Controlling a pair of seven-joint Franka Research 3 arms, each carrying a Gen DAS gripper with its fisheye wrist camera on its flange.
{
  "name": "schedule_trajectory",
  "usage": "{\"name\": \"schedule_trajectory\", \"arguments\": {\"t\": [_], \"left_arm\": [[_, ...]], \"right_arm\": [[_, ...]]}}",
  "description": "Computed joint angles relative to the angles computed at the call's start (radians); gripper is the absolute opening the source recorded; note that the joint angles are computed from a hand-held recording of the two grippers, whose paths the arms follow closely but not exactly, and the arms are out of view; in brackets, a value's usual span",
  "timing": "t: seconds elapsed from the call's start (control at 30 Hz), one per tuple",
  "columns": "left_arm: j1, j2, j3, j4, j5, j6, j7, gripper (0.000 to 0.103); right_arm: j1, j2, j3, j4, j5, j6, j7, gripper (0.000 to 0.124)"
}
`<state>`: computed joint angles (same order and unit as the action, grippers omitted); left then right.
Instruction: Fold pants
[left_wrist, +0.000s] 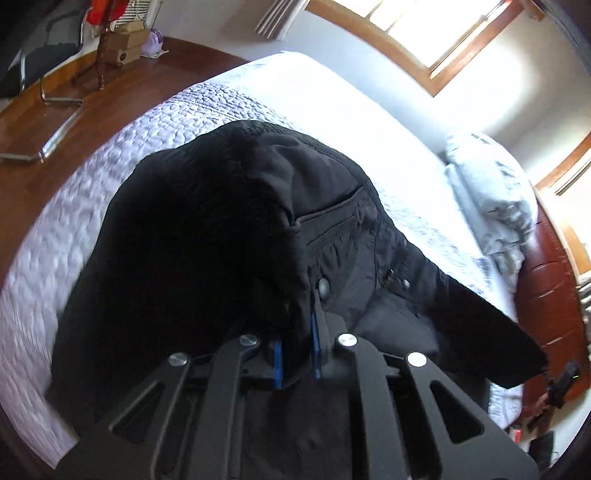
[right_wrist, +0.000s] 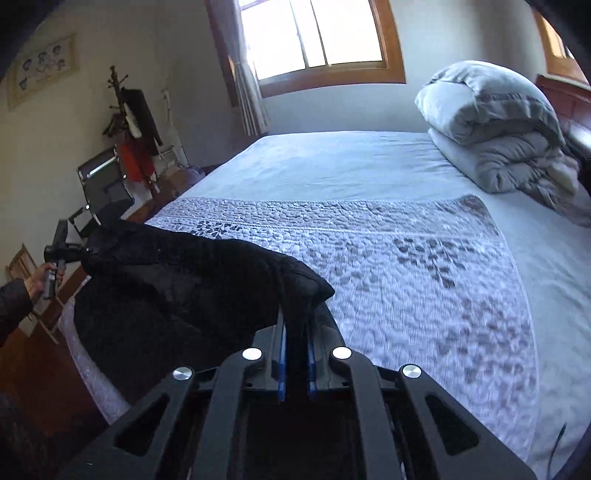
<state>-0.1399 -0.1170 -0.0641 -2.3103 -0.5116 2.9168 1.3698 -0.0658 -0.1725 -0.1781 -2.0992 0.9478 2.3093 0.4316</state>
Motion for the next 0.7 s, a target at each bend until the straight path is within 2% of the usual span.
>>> {"name": "schedule_trajectory", "arguments": {"t": [0.1,0.2,0.33,0.37,0.47,0.53,0.6,0.63,0.67,0.7], "left_arm": [[-0.07,-0.088,0.023,-0.117,-0.133,0.074,0.081,0.01],[-0.166,-0.168,0.085,-0.228,-0.235,0.128,0.122,0.011],[-0.299,-0.252,0.181,-0.353,-0.308,0.211,0.126,0.012],[-0.313,-0.276,0.189,-0.385,-0.311,0.224,0.113,0.013],[-0.269,-0.341,0.143,-0.455,-0.253,0.22,0.051,0.015],[-0.197,-0.39,0.075,-0.5,-0.195,0.194,-0.007,0.018],[-0.078,-0.443,-0.031,-0.536,-0.115,0.135,-0.097,0.024],[-0.039,-0.47,-0.07,-0.554,-0.086,0.124,-0.139,0.033],[-0.009,-0.505,-0.105,-0.581,-0.066,0.127,-0.179,0.039],[0.016,-0.545,-0.139,-0.6,-0.049,0.116,-0.221,0.054]], "right_arm": [[-0.023,-0.068,-0.015,-0.094,-0.031,0.016,0.019,0.007],[-0.045,-0.114,-0.046,-0.169,-0.036,-0.012,0.068,0.006],[-0.073,-0.178,-0.056,-0.275,-0.085,-0.015,0.127,0.006],[-0.078,-0.186,-0.061,-0.291,-0.094,-0.019,0.141,0.006],[-0.102,-0.217,-0.066,-0.344,-0.153,-0.027,0.189,0.006],[-0.115,-0.222,-0.073,-0.363,-0.185,-0.04,0.215,0.008],[-0.139,-0.228,-0.057,-0.386,-0.259,-0.03,0.261,0.017],[-0.15,-0.23,-0.049,-0.397,-0.292,-0.019,0.29,0.033],[-0.157,-0.231,-0.047,-0.4,-0.316,-0.015,0.314,0.055],[-0.168,-0.242,-0.042,-0.411,-0.34,0.007,0.344,0.061]]}}
